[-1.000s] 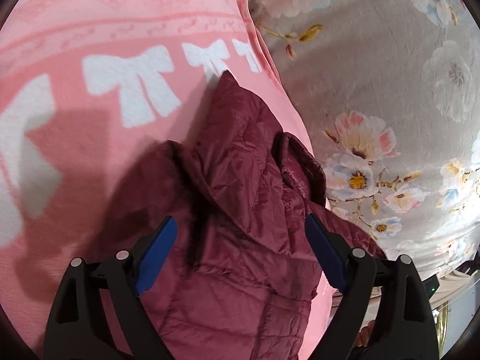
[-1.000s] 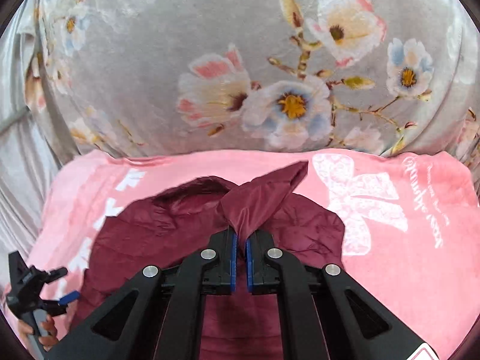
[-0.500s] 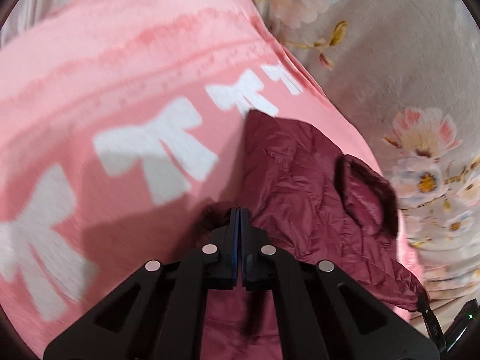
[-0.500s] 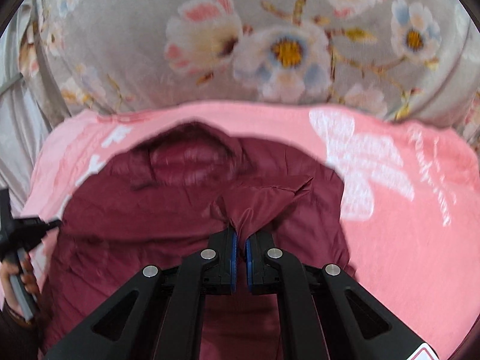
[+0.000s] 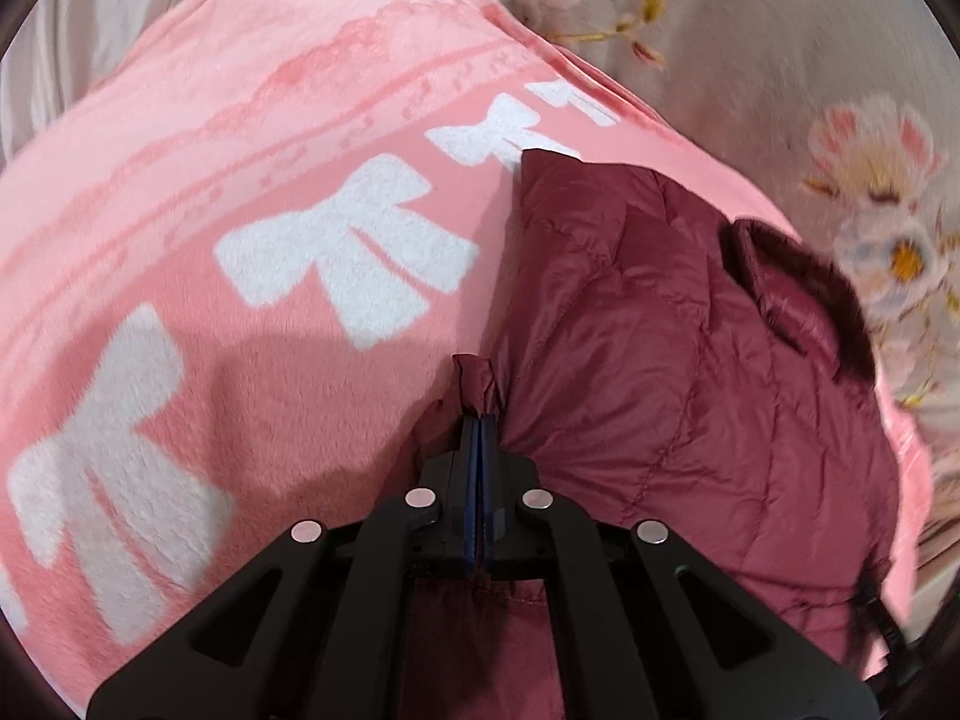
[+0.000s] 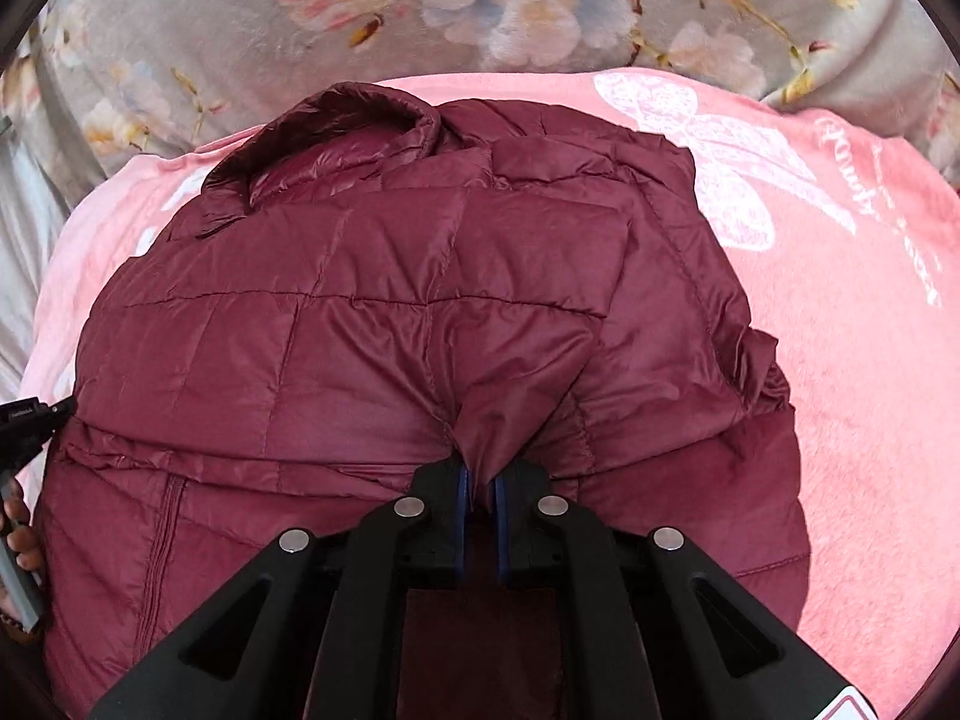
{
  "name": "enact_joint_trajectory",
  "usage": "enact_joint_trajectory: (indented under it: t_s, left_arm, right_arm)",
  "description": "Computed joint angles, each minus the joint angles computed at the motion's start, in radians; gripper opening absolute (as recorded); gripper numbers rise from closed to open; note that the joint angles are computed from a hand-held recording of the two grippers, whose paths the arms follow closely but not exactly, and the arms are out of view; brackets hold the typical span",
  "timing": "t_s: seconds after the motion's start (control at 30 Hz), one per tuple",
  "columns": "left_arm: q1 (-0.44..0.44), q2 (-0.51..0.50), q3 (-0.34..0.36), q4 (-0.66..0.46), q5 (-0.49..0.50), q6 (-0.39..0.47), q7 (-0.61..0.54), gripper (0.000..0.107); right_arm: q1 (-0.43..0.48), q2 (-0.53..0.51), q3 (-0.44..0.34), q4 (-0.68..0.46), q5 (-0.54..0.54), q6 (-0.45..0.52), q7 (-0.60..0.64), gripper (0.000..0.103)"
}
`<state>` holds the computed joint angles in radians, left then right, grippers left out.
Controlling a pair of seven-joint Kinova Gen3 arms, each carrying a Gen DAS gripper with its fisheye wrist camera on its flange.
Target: Fold large clothes
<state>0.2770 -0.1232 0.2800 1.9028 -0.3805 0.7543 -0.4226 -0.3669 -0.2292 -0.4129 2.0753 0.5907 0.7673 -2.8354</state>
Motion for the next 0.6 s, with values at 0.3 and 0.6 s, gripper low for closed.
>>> enact_joint_trajectory:
  t_s: [0.3, 0.6]
  left_arm:
    - [0.022, -0.072, 0.113, -0.155, -0.150, 0.218, -0.117, 0.005]
    - [0.136, 0.195, 0.071, -0.357, -0.146, 0.214, -0.132, 0.022]
  right_arm:
    - [0.065, -0.194, -0.117, -0.044, 0.023, 0.150, -0.037, 0.038]
    - [0.100, -0.003, -0.053, -0.180, -0.024, 0.000, 0.075, 0.012]
